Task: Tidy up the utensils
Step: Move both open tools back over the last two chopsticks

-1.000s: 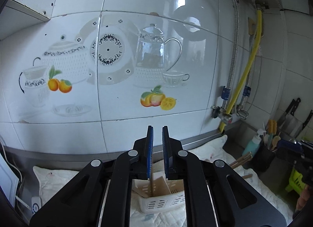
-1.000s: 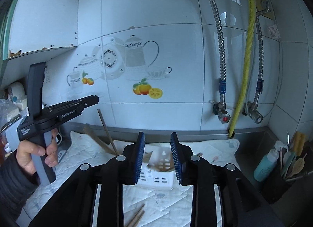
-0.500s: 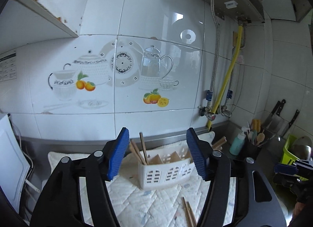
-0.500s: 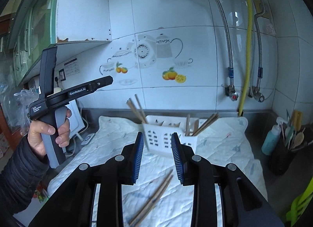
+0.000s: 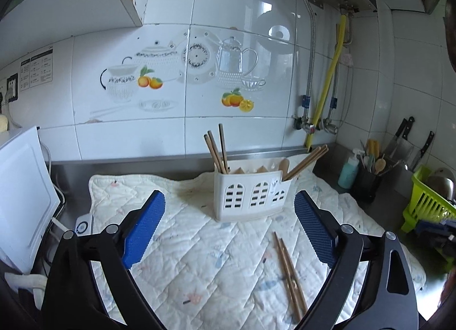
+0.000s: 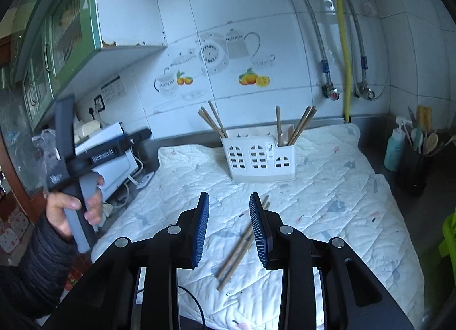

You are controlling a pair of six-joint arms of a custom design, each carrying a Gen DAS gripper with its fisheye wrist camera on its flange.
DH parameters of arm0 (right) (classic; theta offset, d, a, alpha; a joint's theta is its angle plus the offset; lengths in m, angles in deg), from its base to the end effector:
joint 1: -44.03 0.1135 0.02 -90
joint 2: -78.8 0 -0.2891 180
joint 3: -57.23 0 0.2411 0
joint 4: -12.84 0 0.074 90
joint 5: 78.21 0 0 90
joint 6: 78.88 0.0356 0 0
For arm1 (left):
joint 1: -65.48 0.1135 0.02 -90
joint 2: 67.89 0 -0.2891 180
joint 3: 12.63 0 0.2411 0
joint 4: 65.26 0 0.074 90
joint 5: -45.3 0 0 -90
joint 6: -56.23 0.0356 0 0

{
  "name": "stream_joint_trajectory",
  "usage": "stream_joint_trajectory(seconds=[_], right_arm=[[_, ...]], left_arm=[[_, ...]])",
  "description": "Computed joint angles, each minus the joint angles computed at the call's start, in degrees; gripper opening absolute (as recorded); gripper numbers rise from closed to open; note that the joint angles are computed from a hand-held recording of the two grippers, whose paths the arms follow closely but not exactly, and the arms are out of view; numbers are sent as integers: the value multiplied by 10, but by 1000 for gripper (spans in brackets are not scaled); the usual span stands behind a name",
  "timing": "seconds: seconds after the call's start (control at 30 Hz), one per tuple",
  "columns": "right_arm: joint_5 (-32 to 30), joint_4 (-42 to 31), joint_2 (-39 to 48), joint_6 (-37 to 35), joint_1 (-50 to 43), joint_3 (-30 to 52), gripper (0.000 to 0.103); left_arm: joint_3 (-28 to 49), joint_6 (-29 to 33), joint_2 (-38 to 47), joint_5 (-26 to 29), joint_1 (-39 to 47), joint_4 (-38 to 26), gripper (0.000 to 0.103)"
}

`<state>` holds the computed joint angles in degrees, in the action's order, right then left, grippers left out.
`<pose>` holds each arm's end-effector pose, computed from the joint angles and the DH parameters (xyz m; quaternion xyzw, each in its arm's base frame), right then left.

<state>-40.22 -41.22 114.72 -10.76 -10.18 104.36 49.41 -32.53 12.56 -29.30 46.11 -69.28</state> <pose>0.0770 -0.0588 0.2647 0.0609 0.8400 0.0949 0.5307 0.2808 -0.1087 0.2811 0.2206 0.7970 -0.1968 0.5266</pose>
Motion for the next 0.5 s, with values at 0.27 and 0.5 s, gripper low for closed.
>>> stream_joint_trajectory(seconds=[0.27, 0.5], right_arm=[[-128, -221, 15, -233, -184, 67, 29], [123, 65, -70, 88, 119, -109, 29]], left_arm=[[-30, -12, 1, 15, 15, 9, 93], [-67, -24, 13, 18, 23, 34, 93]])
